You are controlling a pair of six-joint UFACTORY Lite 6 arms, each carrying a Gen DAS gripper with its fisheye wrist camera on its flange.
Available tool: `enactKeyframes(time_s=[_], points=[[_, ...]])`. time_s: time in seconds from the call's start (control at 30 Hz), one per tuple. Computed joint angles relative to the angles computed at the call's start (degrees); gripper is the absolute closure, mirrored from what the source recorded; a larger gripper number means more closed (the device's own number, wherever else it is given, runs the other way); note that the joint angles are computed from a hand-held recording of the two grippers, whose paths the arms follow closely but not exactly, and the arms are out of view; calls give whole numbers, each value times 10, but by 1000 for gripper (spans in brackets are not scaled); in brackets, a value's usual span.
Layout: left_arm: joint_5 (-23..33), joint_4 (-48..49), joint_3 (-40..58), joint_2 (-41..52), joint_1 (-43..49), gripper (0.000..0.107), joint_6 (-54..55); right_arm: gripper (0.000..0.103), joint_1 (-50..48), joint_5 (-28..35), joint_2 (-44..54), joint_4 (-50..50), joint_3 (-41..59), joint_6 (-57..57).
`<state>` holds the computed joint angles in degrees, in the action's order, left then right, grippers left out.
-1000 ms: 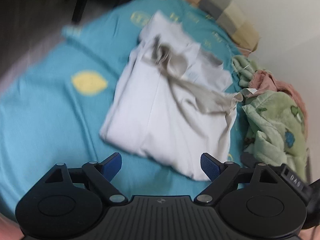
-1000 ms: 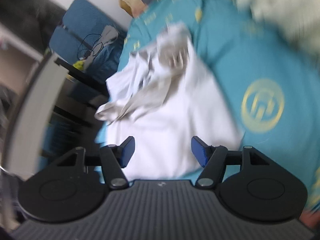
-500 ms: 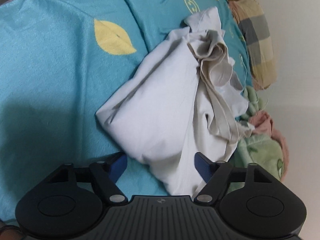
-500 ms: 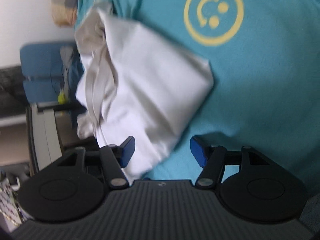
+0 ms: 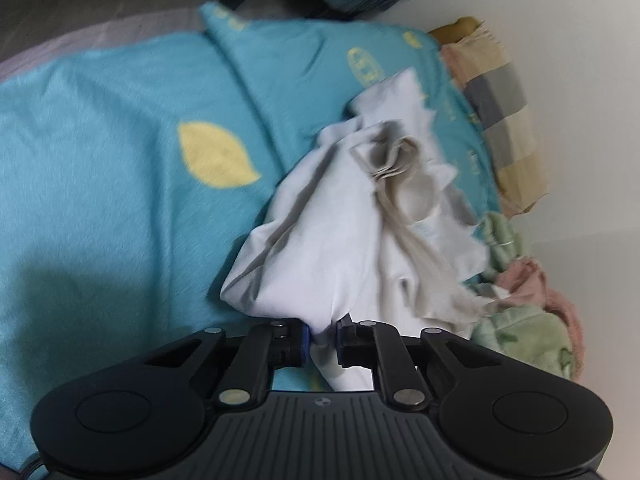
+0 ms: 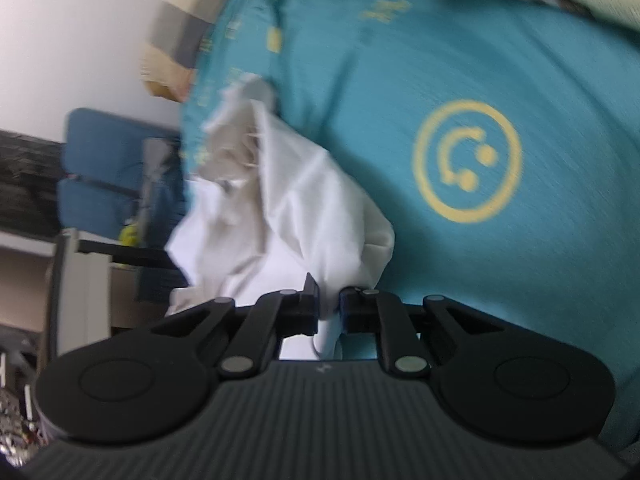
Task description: Fold clothes
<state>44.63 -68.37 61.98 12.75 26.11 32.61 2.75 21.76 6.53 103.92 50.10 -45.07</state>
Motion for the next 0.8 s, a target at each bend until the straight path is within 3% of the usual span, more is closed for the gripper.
enactKeyframes(time_s=[0.13, 0.33, 0.47, 0.6, 0.73, 0.8], points=[[48, 15, 13, -58, 23, 98, -31, 91, -7, 3, -57, -11, -5, 6], [128, 63, -12, -194, 67, 99, -94, 92, -2, -19, -195, -154, -28, 146], [248, 105, -36, -294, 162, 99, -127, 92, -6, -2, -319, -319, -77, 314], [406, 144, -58, -384, 309, 99, -108, 92, -7, 46, -484, -504, -141, 509], [540, 185, -47, -419, 442, 99, -61, 92, 20, 96, -611, -662, -176, 694], [579, 192, -33, -415, 487, 98, -39, 92, 27, 116, -642, -697, -179, 739]])
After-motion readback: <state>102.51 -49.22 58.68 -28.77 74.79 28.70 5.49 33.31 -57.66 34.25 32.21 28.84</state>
